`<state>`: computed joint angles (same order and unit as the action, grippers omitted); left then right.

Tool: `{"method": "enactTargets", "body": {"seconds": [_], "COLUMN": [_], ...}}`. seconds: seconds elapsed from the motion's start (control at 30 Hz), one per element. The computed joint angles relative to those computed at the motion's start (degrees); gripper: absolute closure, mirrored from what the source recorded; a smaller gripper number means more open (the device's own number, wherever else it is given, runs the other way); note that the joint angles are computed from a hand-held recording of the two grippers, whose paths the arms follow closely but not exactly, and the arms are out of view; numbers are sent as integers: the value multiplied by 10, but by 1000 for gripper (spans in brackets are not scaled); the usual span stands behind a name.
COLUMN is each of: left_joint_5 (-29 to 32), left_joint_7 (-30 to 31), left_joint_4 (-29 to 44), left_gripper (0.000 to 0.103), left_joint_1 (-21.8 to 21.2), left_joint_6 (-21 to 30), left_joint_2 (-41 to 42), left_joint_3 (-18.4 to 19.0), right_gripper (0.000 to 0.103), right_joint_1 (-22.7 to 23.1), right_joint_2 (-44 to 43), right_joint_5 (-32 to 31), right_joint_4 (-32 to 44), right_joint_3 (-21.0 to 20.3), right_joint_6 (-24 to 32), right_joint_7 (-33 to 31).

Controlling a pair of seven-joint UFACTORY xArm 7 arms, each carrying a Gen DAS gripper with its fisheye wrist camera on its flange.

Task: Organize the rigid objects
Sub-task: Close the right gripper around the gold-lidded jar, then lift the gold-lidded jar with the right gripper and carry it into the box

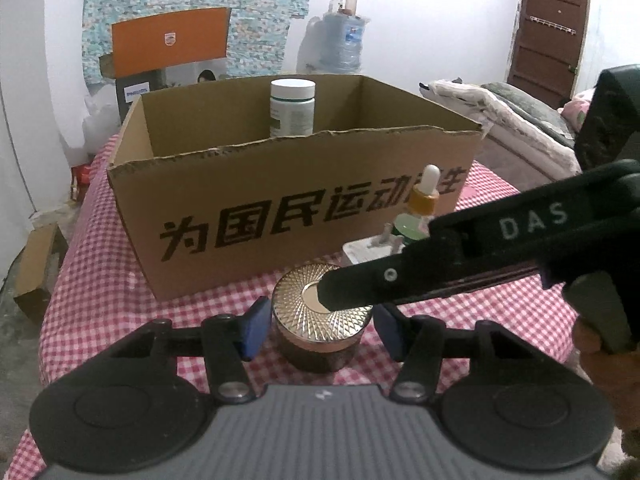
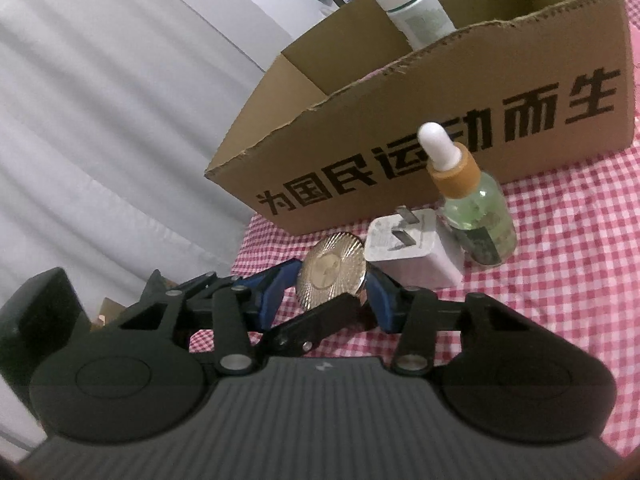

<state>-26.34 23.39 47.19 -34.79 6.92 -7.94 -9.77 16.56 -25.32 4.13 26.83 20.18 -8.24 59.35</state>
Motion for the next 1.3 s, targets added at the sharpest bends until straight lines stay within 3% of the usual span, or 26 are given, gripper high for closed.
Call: {"method": "enactTargets", "body": {"seconds": [0.57, 0.83, 0.97, 1.3], "left_joint_5": [-71, -30, -41, 4], "left_joint_7": [48, 20, 29, -5], "left_joint_4": [-43, -23, -14, -19], "left_gripper": [49, 46, 45, 45], "left_joint_1": [-48, -27, -29, -14], "left_joint_6": [53, 61, 52, 21], "left_joint_2": [-71, -44, -27, -17], "left_joint_3": [24, 8, 7, -14], "right_gripper": [56, 55, 55, 54], "right_joint_1": [49, 44, 46, 44], "right_joint_2": [-79, -96, -94, -69], "right_joint_5": [-6, -14, -17, -19], "right_joint_4": [-35, -44, -41, -32], "right_joint_3": [-17, -20, -24, -25], "right_joint_6": [76, 80, 85, 82], "right_joint_7": [19, 26, 22, 18]}}
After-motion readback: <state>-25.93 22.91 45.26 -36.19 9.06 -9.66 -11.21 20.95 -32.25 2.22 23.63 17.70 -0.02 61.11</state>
